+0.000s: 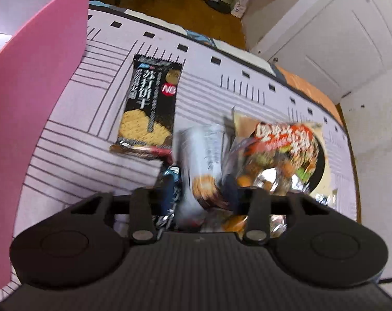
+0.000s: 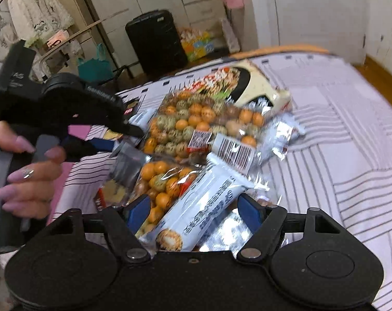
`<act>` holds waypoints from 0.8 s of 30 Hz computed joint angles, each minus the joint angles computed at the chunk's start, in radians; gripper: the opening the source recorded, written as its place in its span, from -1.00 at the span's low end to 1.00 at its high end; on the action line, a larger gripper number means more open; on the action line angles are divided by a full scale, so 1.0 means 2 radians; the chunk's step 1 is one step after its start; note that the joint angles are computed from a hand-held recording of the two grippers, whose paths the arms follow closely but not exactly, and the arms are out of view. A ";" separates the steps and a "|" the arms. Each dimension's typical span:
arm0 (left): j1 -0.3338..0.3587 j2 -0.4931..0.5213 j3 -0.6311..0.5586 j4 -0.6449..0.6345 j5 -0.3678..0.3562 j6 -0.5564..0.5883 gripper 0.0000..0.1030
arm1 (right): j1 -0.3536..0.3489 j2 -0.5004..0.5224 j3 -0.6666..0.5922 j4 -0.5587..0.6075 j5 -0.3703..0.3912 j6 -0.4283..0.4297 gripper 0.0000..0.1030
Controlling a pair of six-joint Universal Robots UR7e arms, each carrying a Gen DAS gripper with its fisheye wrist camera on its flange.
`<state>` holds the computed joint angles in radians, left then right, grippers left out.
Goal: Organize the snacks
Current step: 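Grasp a white wrapped bar with the left tool while the right tool grasps another, then carry the white bars with both tools over the pink box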
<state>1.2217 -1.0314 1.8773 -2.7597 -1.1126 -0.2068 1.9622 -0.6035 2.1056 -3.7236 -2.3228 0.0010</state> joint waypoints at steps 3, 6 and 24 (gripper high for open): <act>0.001 -0.008 0.015 -0.018 0.000 0.020 -0.38 | 0.013 0.023 -0.012 -0.028 -0.044 -0.041 -0.07; -0.001 -0.007 0.023 -0.034 0.006 0.044 -0.38 | 0.020 0.042 -0.017 -0.066 -0.065 -0.072 -0.12; -0.036 -0.108 0.129 -0.063 0.029 0.122 -0.44 | 0.032 -0.030 0.024 0.040 0.004 0.070 -0.35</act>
<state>1.1499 -1.2471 2.1361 -2.8850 -1.0556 0.0377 2.0261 -0.6637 2.1530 -3.6431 -2.3145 0.1402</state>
